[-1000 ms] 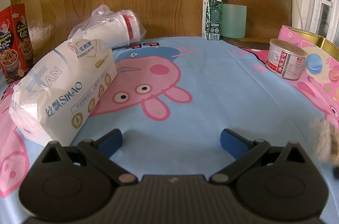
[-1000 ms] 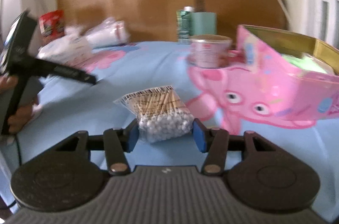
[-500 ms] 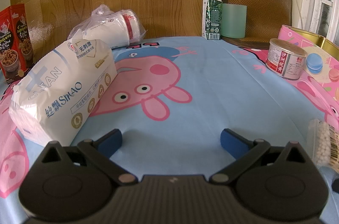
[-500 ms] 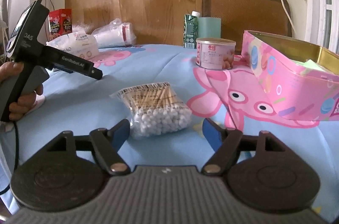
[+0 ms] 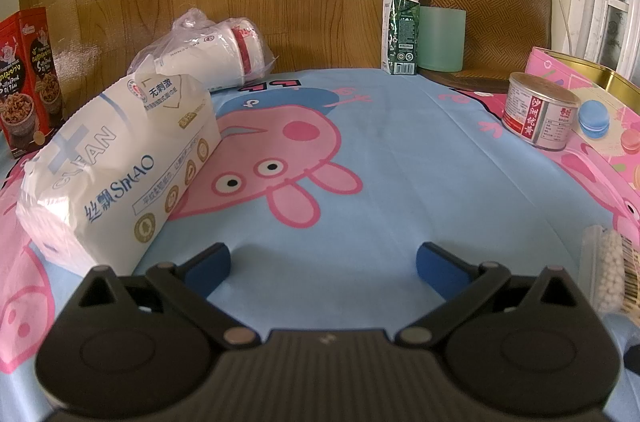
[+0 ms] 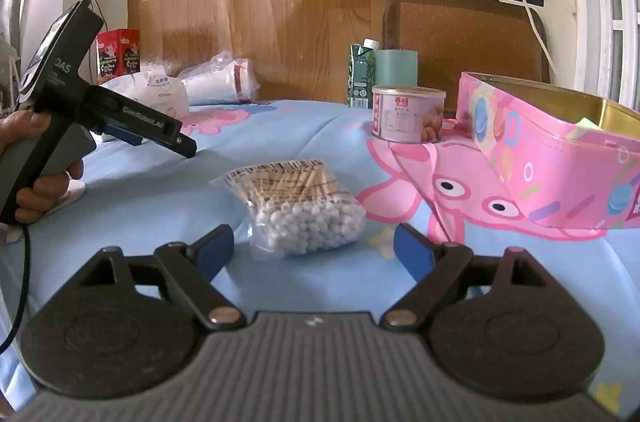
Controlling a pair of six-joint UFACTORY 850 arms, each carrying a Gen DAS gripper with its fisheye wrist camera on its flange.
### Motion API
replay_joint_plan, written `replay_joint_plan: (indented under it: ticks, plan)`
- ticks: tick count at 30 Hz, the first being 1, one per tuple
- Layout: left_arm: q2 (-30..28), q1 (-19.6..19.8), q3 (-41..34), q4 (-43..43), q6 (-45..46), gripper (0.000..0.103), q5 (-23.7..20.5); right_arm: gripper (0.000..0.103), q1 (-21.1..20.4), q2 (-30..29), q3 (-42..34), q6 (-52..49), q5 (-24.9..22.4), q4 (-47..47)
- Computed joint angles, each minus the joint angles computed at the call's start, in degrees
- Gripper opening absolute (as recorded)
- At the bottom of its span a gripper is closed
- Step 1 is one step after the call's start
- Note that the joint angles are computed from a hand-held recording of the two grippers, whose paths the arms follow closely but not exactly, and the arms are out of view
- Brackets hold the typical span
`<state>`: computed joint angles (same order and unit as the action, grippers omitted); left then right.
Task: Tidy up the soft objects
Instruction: 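Grasp the cotton swab bag with the left gripper and lift it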
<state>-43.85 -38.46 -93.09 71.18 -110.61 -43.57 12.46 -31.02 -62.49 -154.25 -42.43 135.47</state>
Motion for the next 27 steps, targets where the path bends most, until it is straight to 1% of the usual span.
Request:
replay_joint_plan:
  ticks: [8, 12, 17, 19, 20, 22, 23, 24, 25, 26, 27]
  plan:
    - [0.0, 0.1, 0.1, 0.1, 0.1, 0.103, 0.2, 0.090, -0.3, -0.3, 0.6, -0.9, -2.3, 0.8]
    - [-0.1, 0.1, 0.0, 0.1, -0.1, 0.103, 0.2, 0.090, 0.0, -0.2, 0.9, -1.3, -2.3, 2.2]
    - [0.5, 0.2, 0.8, 0.5, -1.4, 0.102, 0.7, 0.090, -0.4, 0.1, 1.3, -1.3, -2.6, 1.7]
    - [1.7, -0.2, 2.0, 1.0, -4.2, 0.097, 1.2, 0.090, -0.5, 0.4, 0.9, 0.0, -1.4, 0.4]
    - [2.9, -0.4, 3.5, 2.8, -7.5, 0.094, 3.4, 0.090, -0.6, 0.4, 0.7, 0.6, -1.2, -0.5]
    - [5.7, -0.5, 6.8, 10.6, -17.5, 0.088, 12.2, 0.090, -0.7, 0.3, 0.5, 0.8, -0.9, -1.1]
    - [6.1, -0.8, 7.0, 13.9, -20.1, 0.087, 15.2, 0.090, -0.6, 0.3, 0.3, 1.0, -0.4, -1.2]
    - [6.0, -1.2, 6.4, 15.4, -20.3, 0.082, 17.1, 0.090, -0.4, 0.3, -0.1, 1.4, 0.3, -1.4]
    - [5.3, -1.6, 5.0, 14.9, -18.2, 0.073, 18.9, 0.088, -0.3, 0.3, -0.4, 2.0, 0.7, -2.0]
    - [4.5, -1.8, 3.6, 14.3, -16.5, 0.069, 20.9, 0.082, -0.3, 0.2, -0.6, 2.4, 0.9, -2.8]
    - [3.6, -1.8, 2.0, 13.3, -15.1, 0.062, 23.3, 0.078, -0.2, 0.2, -0.8, 2.6, 0.9, -3.3]
